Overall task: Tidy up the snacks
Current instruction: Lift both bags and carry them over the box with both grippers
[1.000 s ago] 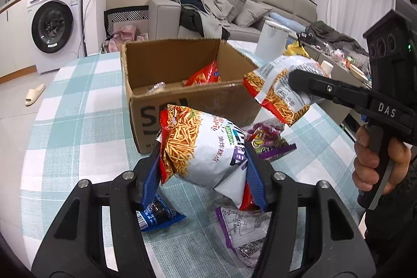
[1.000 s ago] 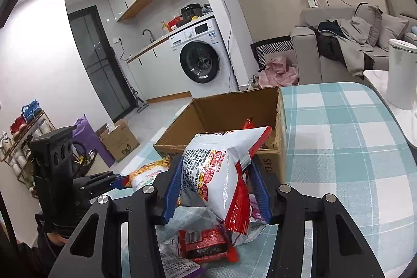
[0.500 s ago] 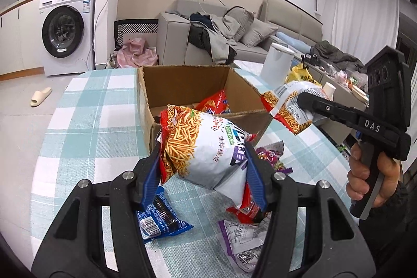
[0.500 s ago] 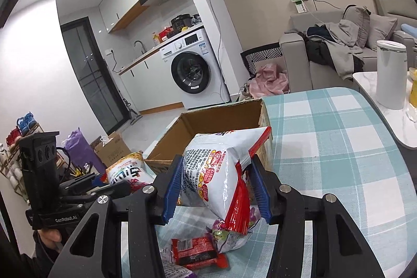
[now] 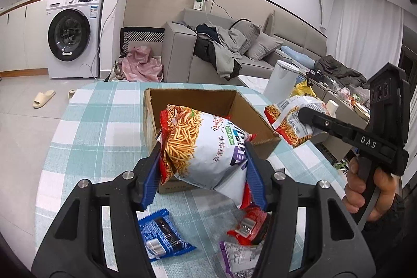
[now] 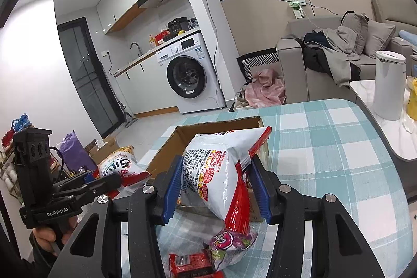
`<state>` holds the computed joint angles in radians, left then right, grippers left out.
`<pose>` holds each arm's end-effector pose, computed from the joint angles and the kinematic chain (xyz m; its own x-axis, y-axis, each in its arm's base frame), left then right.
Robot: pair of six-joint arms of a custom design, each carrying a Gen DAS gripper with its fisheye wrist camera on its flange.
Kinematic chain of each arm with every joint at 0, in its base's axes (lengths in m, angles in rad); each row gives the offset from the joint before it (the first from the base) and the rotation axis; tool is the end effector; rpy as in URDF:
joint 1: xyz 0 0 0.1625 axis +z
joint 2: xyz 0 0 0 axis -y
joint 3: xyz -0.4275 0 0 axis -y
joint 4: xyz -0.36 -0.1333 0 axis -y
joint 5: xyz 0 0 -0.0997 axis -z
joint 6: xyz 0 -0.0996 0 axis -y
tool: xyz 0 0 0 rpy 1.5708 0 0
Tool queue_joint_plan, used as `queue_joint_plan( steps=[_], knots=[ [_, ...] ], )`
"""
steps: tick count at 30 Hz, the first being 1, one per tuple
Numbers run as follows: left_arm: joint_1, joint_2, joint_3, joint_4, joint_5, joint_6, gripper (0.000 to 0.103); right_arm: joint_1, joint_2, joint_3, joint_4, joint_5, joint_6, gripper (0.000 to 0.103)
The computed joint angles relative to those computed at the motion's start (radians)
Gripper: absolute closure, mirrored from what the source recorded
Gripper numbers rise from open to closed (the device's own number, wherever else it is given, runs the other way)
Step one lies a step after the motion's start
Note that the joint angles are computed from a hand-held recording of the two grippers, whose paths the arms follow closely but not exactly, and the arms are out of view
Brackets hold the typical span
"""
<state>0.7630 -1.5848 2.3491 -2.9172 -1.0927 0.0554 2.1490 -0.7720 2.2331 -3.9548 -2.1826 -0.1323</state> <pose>-0.1550 -0.3961 0.3218 -0.7618 0.4982 -0.4142 0.6469 0.5505 -0.5277 0.3211 -0.3528 0.1332 -0.8841 -0.1300 0.4488 -0.4504 0.4926 -0.7447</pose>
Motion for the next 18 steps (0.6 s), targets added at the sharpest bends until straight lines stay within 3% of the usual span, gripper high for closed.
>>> queue_joint_plan(
  steps=[18],
  knots=[
    [0.033, 0.141, -0.107, -0.051, 0.040, 0.014, 0.048, -0.020, 0.027, -0.106, 0.086, -0.026, -0.025, 0.053]
  ],
)
